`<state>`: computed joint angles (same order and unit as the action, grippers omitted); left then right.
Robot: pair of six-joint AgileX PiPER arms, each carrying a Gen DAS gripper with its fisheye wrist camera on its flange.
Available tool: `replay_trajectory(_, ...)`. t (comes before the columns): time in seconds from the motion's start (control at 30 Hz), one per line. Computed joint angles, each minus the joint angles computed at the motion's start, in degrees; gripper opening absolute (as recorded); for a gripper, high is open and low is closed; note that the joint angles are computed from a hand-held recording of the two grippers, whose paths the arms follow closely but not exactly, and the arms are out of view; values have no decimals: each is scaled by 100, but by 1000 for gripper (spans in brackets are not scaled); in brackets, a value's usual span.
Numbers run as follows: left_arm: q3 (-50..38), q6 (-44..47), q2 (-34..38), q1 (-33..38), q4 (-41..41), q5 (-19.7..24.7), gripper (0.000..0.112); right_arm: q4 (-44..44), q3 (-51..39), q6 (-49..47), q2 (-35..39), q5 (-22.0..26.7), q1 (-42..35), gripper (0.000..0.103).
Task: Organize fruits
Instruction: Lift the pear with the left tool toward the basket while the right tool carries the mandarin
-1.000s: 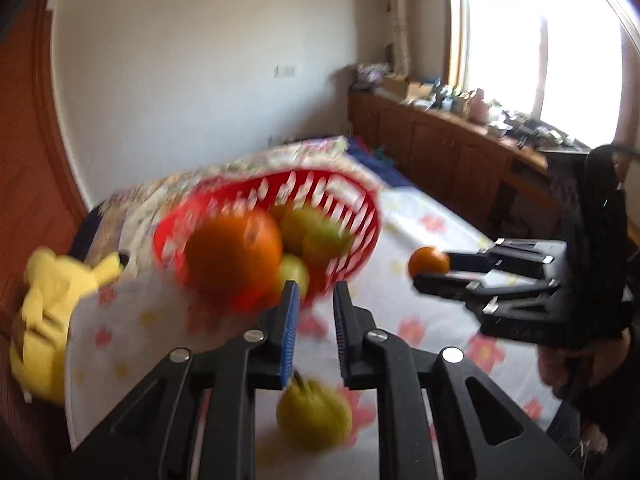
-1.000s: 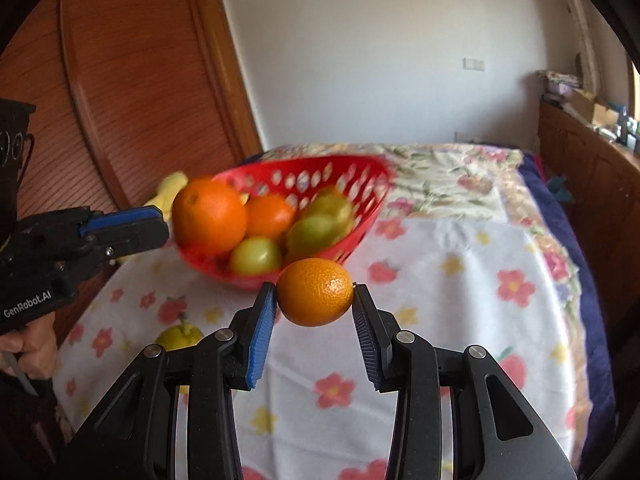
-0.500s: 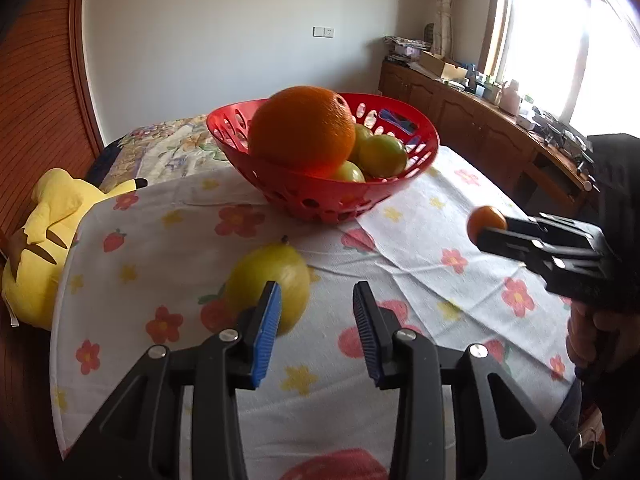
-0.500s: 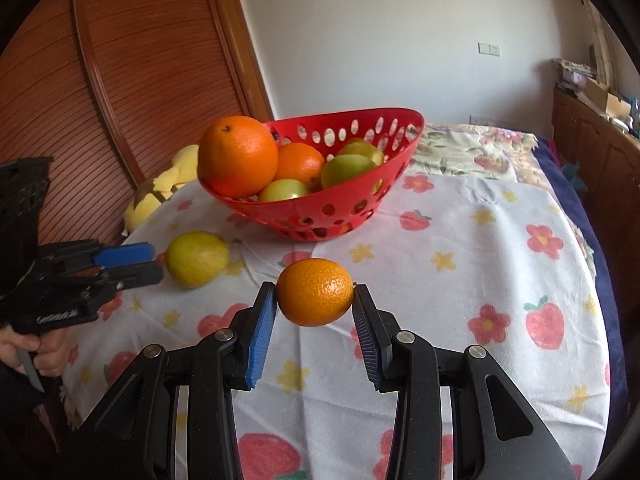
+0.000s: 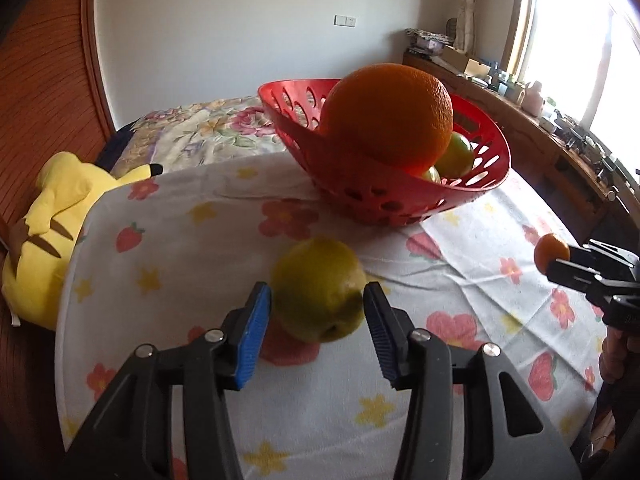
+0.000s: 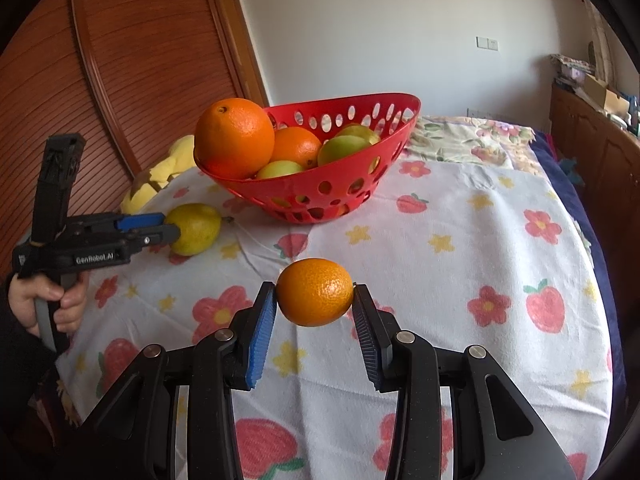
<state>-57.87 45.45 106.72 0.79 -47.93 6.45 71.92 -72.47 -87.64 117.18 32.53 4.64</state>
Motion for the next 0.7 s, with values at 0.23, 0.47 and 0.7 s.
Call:
replay_trajectory(0.23, -450, -1195, 322, -87, 1157, 109, 58, -180, -100, 172, 81, -88, 74, 39)
replay_trajectory(0.47, -890, -741, 776, -114, 713, 526, 63, -345, -223, 371, 148, -132, 113, 39)
replay_trajectory(0.7, -508, -1366, 523, -327, 1283, 50, 60, -457, -269, 484, 177, -185, 137, 39)
